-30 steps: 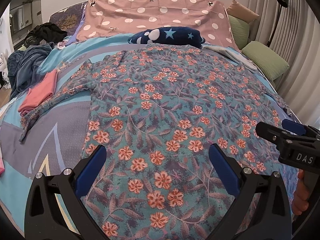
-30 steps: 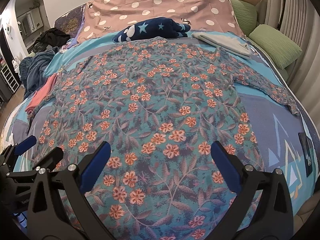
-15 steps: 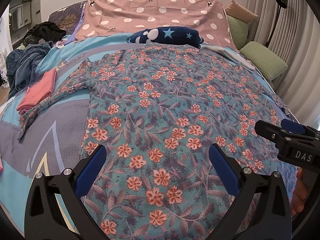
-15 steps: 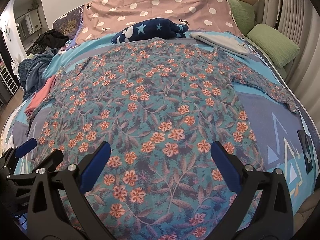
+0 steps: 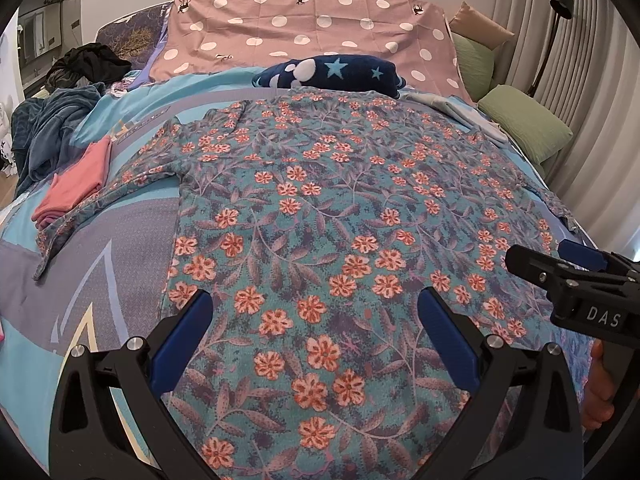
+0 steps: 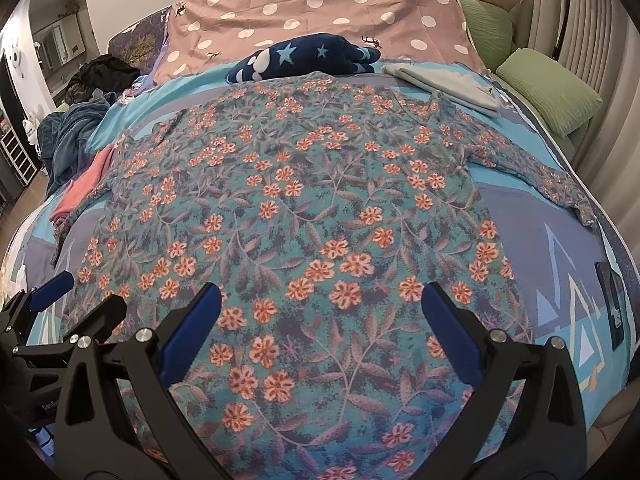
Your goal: Fold small clothes
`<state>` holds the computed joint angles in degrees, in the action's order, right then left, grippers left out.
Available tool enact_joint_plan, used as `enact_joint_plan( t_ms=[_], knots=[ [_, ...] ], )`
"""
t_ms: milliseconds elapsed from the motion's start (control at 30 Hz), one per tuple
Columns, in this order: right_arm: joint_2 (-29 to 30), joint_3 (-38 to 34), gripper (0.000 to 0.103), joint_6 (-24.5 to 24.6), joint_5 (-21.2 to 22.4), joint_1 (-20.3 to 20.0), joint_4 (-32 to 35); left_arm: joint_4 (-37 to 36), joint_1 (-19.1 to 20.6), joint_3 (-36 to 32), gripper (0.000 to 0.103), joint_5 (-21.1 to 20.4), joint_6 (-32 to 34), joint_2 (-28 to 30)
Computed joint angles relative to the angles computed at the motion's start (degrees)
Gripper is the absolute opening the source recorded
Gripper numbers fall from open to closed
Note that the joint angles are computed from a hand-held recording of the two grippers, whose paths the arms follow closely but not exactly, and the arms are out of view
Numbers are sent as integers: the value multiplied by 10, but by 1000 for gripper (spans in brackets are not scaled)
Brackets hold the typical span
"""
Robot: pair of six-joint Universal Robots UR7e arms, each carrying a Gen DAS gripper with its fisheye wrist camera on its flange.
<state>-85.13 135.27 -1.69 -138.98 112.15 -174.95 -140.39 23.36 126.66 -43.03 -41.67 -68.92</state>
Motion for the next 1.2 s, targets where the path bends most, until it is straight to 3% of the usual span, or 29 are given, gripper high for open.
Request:
enact_joint_plan(
  t_ms=[433,767,1033,1100,1200],
  knots=[
    [10,-7,101,-16,2,-2,-3,-6,2,4,102,3,3,-9],
    [31,-24,101,-16,0,-9,12,-36,52,21,102,-14,-13,-59],
    [43,-36,101,-12,-4,-17,24,-64,163,33,102,-35,-110,-154],
    [44,-38,101,-10,-6,-19,26,-97,208,37,102,-67,-127,-177],
    [46,-40,101,-4,-11,-23,30,-222,312,55,102,-165,-164,-208]
  ],
)
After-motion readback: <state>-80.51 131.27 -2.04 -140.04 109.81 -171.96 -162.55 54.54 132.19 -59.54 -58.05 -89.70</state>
